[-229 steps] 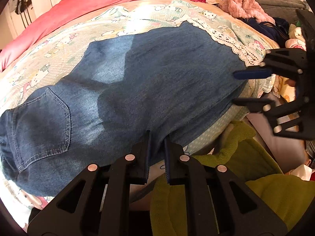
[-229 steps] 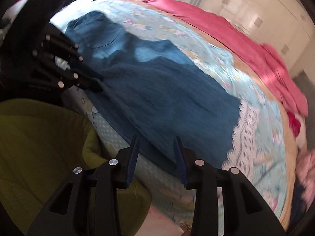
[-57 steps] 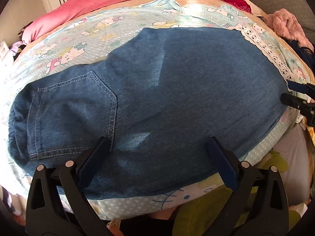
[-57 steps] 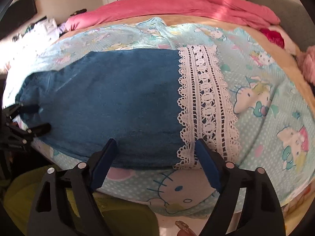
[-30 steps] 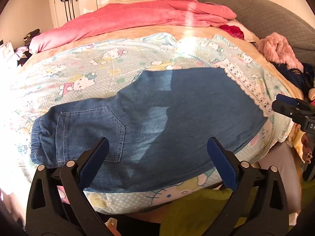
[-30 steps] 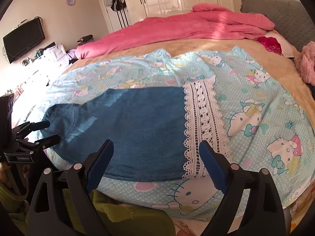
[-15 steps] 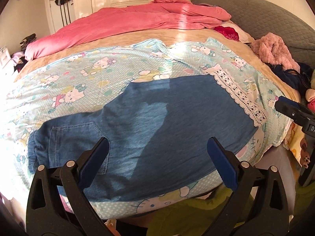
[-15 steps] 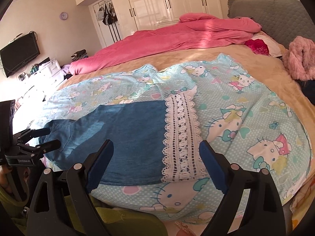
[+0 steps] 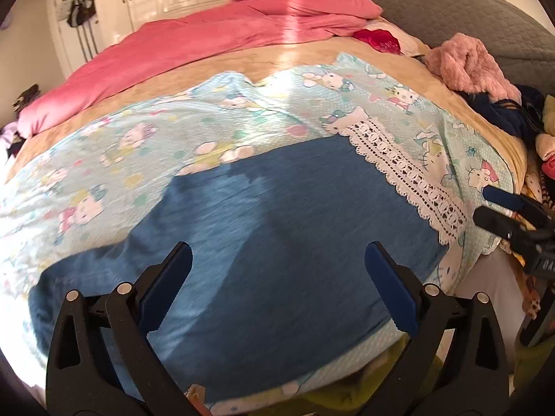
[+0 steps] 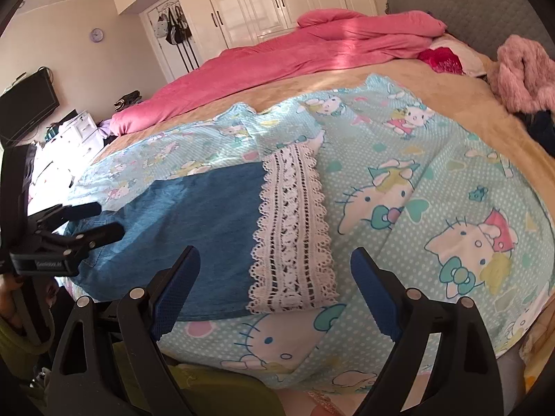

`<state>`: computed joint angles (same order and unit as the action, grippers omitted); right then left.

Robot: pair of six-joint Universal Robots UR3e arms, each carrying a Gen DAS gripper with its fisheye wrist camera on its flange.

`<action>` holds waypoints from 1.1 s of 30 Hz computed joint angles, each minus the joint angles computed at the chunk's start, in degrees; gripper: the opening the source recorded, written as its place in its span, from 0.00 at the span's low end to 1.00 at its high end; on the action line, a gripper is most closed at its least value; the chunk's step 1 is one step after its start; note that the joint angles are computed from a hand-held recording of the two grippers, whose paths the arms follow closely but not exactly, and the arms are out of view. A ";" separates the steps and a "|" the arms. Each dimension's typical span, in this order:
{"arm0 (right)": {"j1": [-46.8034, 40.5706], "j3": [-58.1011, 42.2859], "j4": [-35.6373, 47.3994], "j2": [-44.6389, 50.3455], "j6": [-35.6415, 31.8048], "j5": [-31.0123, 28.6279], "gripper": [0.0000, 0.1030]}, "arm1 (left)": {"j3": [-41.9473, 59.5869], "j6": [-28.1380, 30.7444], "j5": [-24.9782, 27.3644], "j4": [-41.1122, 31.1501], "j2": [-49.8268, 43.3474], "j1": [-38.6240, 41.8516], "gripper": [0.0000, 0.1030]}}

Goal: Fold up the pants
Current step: 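Grasp the lace trim with the right gripper while the left gripper grasps the denim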

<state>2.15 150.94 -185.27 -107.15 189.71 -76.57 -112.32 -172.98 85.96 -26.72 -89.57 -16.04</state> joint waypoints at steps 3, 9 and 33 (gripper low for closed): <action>-1.52 0.81 -1.29 1.62 -0.07 1.74 0.85 | 6.12 0.12 0.46 -1.59 -5.94 -1.65 0.91; -2.02 0.51 -5.04 7.05 0.05 3.24 0.85 | 17.73 2.72 0.87 -4.00 -16.75 -3.53 0.91; 1.85 -5.52 -14.77 24.47 2.66 1.43 0.49 | 65.44 10.15 -12.28 -26.69 -50.74 -3.36 0.29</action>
<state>4.00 145.42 -200.04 -82.68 192.37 -75.15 -46.88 -162.83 73.68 -53.41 -140.31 -19.40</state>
